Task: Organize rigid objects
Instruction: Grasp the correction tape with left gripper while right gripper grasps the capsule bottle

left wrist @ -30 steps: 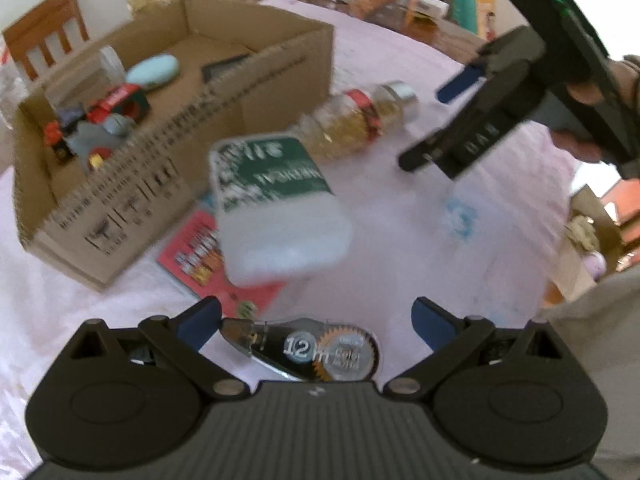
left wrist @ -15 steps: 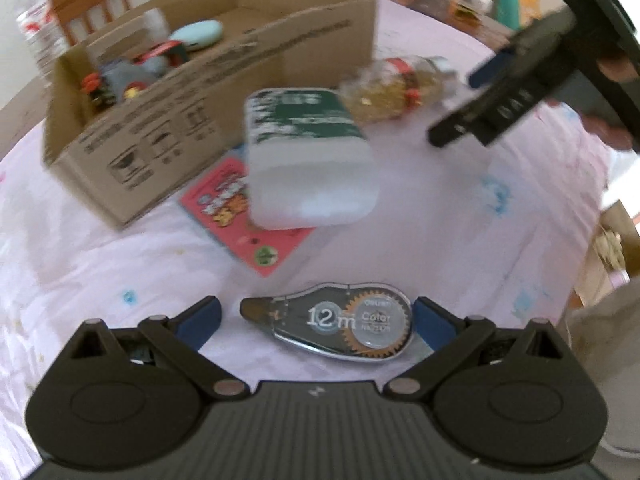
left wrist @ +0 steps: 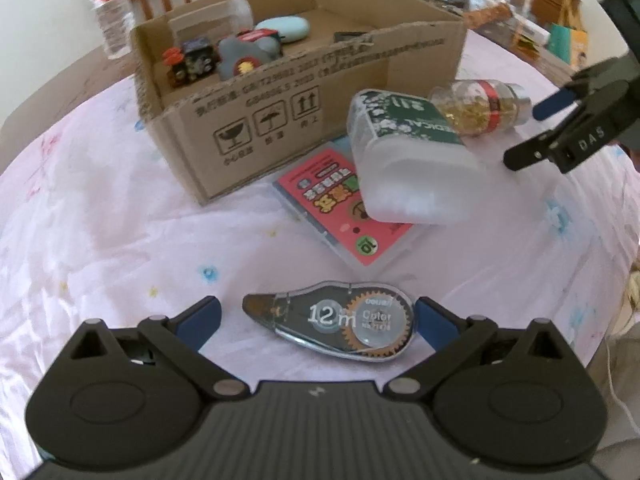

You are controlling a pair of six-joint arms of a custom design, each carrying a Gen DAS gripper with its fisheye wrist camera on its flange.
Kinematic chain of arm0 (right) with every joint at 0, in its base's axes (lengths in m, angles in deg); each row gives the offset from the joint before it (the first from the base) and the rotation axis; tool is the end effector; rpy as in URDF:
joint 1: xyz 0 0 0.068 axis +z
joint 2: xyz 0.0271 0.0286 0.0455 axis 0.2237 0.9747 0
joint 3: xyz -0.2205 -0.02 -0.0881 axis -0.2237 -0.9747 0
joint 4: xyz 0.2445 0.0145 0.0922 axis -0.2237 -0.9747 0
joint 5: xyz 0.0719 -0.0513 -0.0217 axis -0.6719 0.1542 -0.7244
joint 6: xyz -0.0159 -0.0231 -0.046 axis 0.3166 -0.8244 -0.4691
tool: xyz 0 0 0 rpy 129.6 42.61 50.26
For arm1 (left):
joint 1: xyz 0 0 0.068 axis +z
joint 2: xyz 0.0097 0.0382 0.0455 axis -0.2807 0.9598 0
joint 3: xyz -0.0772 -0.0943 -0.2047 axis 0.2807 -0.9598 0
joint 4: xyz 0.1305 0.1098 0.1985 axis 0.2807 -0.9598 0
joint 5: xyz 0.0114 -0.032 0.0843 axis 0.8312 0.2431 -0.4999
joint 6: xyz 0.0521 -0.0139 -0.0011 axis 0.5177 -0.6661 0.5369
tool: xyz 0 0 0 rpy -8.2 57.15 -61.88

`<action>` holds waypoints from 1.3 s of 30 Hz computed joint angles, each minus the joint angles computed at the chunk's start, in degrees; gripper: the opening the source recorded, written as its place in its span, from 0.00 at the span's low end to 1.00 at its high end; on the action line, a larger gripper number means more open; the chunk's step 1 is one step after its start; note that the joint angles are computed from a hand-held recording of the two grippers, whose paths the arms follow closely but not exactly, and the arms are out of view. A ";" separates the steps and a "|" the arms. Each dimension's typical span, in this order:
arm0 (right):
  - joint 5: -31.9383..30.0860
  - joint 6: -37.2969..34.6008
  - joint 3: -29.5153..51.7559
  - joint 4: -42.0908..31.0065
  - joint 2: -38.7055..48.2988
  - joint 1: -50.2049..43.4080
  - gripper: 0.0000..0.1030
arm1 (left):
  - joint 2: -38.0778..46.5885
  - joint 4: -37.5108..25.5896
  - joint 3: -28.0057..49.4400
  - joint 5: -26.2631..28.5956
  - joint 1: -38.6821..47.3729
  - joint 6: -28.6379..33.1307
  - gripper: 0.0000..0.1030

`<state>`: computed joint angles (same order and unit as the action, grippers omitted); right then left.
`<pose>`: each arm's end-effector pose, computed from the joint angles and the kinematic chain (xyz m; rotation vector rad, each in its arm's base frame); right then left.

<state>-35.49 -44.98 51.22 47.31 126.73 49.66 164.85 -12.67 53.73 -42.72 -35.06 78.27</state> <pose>0.2106 0.1483 0.0269 -0.1208 2.7636 0.0081 0.2262 -0.0827 0.0223 0.9199 2.5137 -0.2067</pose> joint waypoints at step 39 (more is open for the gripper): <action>-2.20 -0.73 -3.22 3.30 -4.58 -2.18 1.00 | 1.10 2.56 0.32 -0.77 2.93 -5.55 0.87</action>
